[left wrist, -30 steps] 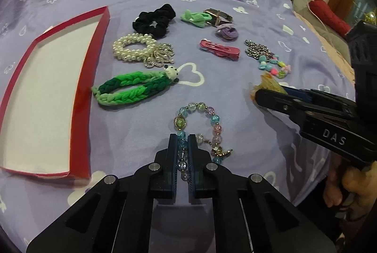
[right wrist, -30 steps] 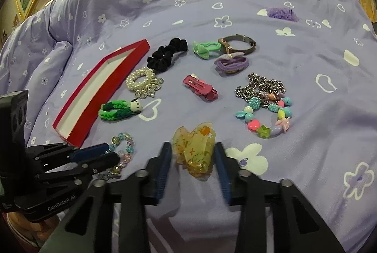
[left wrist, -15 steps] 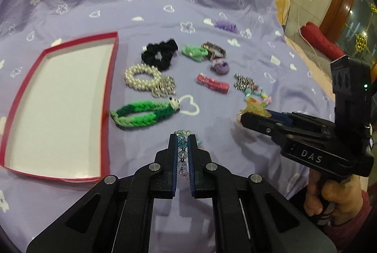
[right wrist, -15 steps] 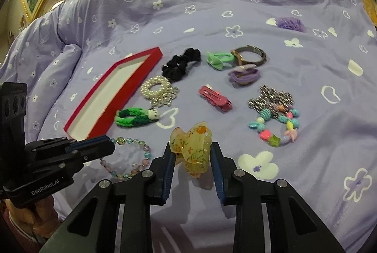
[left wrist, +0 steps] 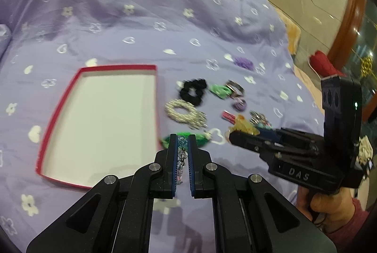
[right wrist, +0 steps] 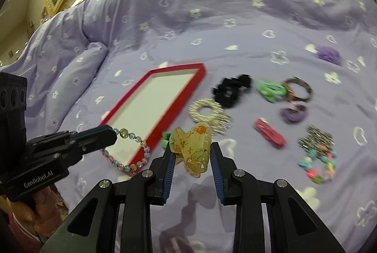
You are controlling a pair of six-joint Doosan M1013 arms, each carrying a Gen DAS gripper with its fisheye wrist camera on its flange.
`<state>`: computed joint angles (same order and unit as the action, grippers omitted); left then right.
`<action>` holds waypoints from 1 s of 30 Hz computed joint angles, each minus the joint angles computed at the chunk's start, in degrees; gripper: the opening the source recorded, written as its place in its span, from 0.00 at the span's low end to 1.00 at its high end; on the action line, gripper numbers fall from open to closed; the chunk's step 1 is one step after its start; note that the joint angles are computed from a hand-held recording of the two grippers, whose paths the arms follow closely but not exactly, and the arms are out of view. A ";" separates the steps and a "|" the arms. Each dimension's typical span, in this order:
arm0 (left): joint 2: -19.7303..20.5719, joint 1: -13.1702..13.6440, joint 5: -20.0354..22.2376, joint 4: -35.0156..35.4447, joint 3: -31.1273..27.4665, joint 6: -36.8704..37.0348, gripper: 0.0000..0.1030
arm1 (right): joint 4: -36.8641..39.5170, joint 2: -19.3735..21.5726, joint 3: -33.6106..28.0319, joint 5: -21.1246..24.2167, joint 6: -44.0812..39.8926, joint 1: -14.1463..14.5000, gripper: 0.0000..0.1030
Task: Organize jewelry
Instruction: 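Carry both items into the red tray and open both tools to release them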
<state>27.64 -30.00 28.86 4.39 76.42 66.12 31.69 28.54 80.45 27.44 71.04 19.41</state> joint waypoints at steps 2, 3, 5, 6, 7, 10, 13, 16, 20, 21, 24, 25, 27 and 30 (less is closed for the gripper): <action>-0.24 0.62 -0.08 1.54 0.22 -1.90 0.06 | 1.23 0.90 -1.58 1.13 -1.68 0.60 0.29; -0.35 1.00 -0.11 2.19 0.34 -2.83 0.06 | 2.07 1.30 -2.25 1.67 -2.62 0.90 0.29; -0.46 1.81 -0.01 3.89 0.51 -5.13 0.06 | 3.26 2.06 -3.45 2.66 -4.08 1.35 0.29; -0.60 2.15 -0.10 4.45 0.74 -5.90 0.06 | 3.63 2.66 -4.43 3.48 -4.74 1.71 0.29; -0.67 2.48 -0.13 5.17 0.94 -6.87 0.06 | 4.12 3.19 -5.22 4.15 -5.32 1.97 0.29; -0.53 3.49 0.05 6.57 1.19 -9.20 0.06 | 5.24 4.68 -7.50 6.18 -6.70 2.65 0.29; -0.26 4.42 0.34 6.91 1.40 -10.63 0.06 | 6.12 6.49 -10.06 8.50 -7.45 3.27 0.29; 0.25 5.21 0.85 6.91 1.51 -11.72 0.06 | 5.79 8.45 -12.68 10.70 -7.30 3.92 0.29; 1.09 6.07 1.65 5.91 1.68 -12.24 0.06 | 3.95 11.02 -16.04 14.46 -5.94 4.59 0.29; 1.37 6.39 1.92 5.12 1.75 -12.02 0.06 | 2.90 11.89 -17.16 15.87 -5.44 4.79 0.29; 2.02 6.87 2.90 4.31 1.72 -12.21 0.06 | 0.82 13.19 -18.91 18.19 -4.72 5.21 0.29; 2.14 6.97 3.10 4.34 1.78 -12.41 0.06 | -0.07 13.57 -19.51 19.06 -4.42 5.34 0.29; 2.36 7.25 3.58 4.00 1.90 -12.58 0.06 | -1.63 14.29 -20.59 20.47 -3.91 5.56 0.29; 2.89 7.65 4.81 3.23 1.84 -12.38 0.06 | -3.77 14.84 -21.73 21.89 -4.17 5.84 0.29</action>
<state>30.53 -22.35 33.68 7.62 78.27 53.73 27.92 43.37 58.72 49.33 66.87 25.25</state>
